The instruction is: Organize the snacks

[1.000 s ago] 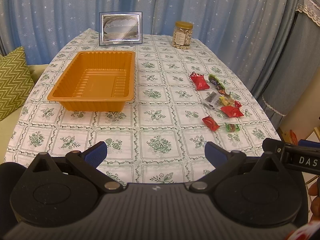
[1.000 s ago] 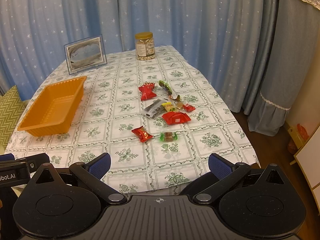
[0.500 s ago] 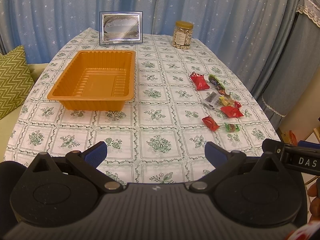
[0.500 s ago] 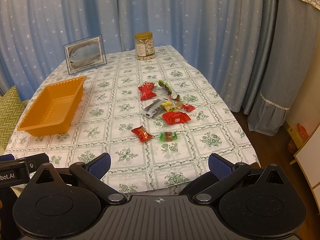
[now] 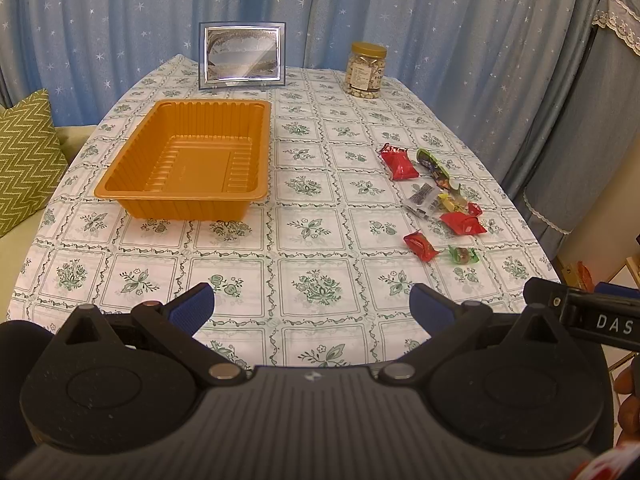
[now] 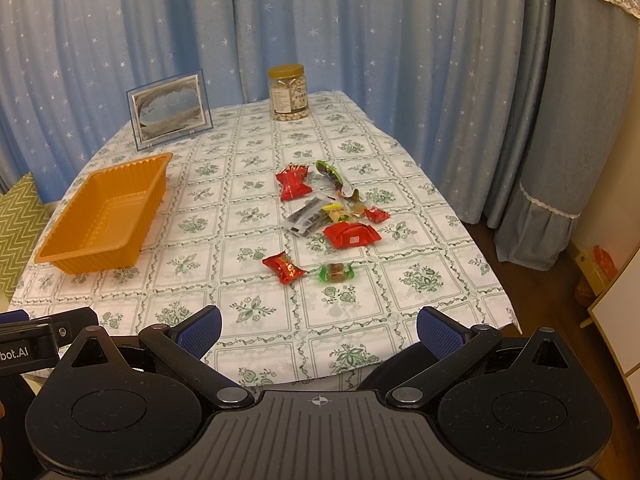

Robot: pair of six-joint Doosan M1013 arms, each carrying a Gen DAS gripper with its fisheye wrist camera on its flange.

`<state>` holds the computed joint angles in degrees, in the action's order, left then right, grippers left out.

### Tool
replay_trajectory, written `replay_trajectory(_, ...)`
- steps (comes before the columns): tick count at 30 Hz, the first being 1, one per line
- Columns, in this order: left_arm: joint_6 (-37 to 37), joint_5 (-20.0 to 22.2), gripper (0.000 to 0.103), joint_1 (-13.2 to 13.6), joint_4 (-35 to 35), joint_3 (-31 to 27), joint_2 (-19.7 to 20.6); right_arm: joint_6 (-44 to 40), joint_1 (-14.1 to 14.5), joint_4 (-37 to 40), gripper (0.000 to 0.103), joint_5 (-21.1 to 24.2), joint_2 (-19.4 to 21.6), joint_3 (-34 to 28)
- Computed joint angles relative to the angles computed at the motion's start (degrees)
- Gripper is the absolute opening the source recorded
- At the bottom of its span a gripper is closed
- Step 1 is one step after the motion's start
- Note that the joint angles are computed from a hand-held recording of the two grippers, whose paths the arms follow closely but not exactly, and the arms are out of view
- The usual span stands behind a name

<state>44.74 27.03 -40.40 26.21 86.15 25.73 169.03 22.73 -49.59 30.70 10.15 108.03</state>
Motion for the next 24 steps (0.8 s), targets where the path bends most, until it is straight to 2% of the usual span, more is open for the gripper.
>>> replay_trajectory(6,0.2,0.0,0.103,0.0,-0.2,0.0,0.0,0.3,0.0,-0.2,0.103,0.0,0.0,0.0)
replay_trajectory(12,2.6,-0.5,0.103,0.5,-3.3,-0.6,0.5,5.5,-0.3,-3.6,0.103,-0.1,0.5,0.5)
replay_trajectory(21,12.3,-1.4,0.103,1.3,-11.2,-4.7,4.5,10.7,-2.4,-7.8,0.102,-1.4,2.8,0.3)
replay_trajectory(22,13.0,-1.3,0.103,1.4,-11.6,-5.3,5.0,11.1,-2.7,-8.1,0.101,-1.7,3.1,0.2)
replay_trajectory(24,14.5,-1.0,0.103,1.5,-12.4,-6.8,6.4,11.2,-3.3,-8.2,0.09,-2.0,4.1,-0.4)
